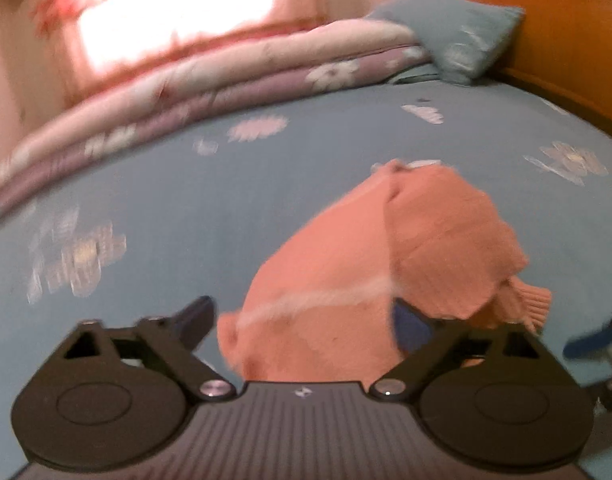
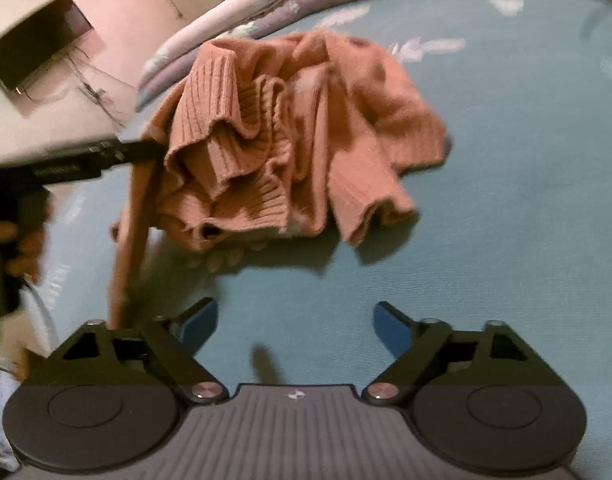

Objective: Fold clothes

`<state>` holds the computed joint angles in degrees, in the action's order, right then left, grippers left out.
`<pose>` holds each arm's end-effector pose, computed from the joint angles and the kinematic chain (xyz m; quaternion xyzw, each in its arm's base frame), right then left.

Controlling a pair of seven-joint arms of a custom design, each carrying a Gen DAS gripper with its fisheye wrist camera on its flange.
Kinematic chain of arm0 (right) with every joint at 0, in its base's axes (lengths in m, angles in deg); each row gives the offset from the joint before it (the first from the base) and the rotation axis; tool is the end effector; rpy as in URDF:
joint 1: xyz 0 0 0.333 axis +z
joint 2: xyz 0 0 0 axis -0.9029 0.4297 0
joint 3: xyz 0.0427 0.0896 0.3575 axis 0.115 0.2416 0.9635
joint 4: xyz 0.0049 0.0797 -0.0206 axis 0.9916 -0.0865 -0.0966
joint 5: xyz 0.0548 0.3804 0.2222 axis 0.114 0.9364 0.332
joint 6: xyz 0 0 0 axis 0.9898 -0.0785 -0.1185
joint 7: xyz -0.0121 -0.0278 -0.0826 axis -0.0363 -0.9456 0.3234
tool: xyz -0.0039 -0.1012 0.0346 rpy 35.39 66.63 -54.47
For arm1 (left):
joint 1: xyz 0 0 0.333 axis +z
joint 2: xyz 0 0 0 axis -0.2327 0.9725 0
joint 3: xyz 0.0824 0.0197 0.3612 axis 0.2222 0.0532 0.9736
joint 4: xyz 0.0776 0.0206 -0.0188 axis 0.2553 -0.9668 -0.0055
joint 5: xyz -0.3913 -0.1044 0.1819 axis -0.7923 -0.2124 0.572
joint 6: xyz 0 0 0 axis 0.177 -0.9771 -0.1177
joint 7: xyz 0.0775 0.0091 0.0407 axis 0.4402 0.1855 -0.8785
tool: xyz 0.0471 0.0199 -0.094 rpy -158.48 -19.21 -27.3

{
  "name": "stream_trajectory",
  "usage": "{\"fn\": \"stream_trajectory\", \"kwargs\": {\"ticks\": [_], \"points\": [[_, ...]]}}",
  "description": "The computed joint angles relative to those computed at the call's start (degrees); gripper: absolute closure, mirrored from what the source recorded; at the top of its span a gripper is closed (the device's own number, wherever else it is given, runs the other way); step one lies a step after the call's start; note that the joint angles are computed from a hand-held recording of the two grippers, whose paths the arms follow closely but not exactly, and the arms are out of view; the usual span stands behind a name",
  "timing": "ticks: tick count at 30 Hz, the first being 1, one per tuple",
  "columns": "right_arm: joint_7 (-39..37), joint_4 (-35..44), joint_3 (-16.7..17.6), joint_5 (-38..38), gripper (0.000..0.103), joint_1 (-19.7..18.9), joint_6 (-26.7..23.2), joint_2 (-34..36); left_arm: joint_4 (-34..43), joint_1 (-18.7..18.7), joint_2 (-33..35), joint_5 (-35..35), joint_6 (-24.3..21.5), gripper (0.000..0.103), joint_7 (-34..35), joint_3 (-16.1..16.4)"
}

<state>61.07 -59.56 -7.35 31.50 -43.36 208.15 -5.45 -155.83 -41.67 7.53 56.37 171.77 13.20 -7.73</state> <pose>0.5820 0.3530 0.4739 -0.7111 0.5815 -0.0404 0.3930 0.6473 -0.4378 0.5572 -0.5176 0.7411 -0.2588 0.3404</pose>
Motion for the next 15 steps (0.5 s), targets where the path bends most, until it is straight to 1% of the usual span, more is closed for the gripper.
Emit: {"fn": "stream_trajectory", "kwargs": {"ticks": [1, 2, 4, 5, 8, 9, 11, 13, 15], "points": [[2.1, -0.4, -1.4, -3.8, 0.016, 1.4, 0.9, -0.4, 1.4, -0.4, 0.7, 0.3, -1.8, 0.028, 2.8, -0.4], [2.3, -0.6, -1.5, -4.9, 0.016, 1.5, 1.5, -0.7, 2.9, -0.8, 1.6, 0.3, -3.5, 0.030, 5.5, -0.6], [1.8, -0.8, -1.0, -5.0, 0.016, 1.1, 2.2, -1.0, 6.3, -2.2, 4.0, 0.9, -7.8, 0.032, 9.4, -0.5], [1.8, -0.9, -0.8, -5.0, 0.016, 1.0, 2.7, -1.2, 7.7, -2.9, 4.9, 1.2, -9.1, 0.034, 10.8, -0.3], [2.6, -1.1, -1.0, -6.4, 0.016, 1.2, 3.3, -1.3, 11.4, -4.7, 7.4, 2.1, -11.7, 0.036, 14.3, 0.3], [3.9, -1.1, -1.7, -8.2, 0.016, 1.8, 3.1, -1.3, 12.8, -5.3, 8.2, 2.1, -12.9, 0.036, 15.7, 0.5], [7.9, -1.5, -3.7, -13.0, 0.016, 3.3, 3.4, -1.4, 14.7, -5.5, 9.2, 1.4, -13.9, 0.036, 18.0, 0.8], [9.8, -1.8, -4.1, -15.7, 0.016, 3.4, 3.6, -1.7, 16.0, -5.6, 9.7, 0.4, -14.9, 0.036, 18.9, 1.3], [11.0, -2.4, -4.2, -17.4, 0.016, 3.3, 4.1, -2.2, 15.7, -5.4, 9.3, -0.4, -14.9, 0.036, 18.8, 1.6]]}}
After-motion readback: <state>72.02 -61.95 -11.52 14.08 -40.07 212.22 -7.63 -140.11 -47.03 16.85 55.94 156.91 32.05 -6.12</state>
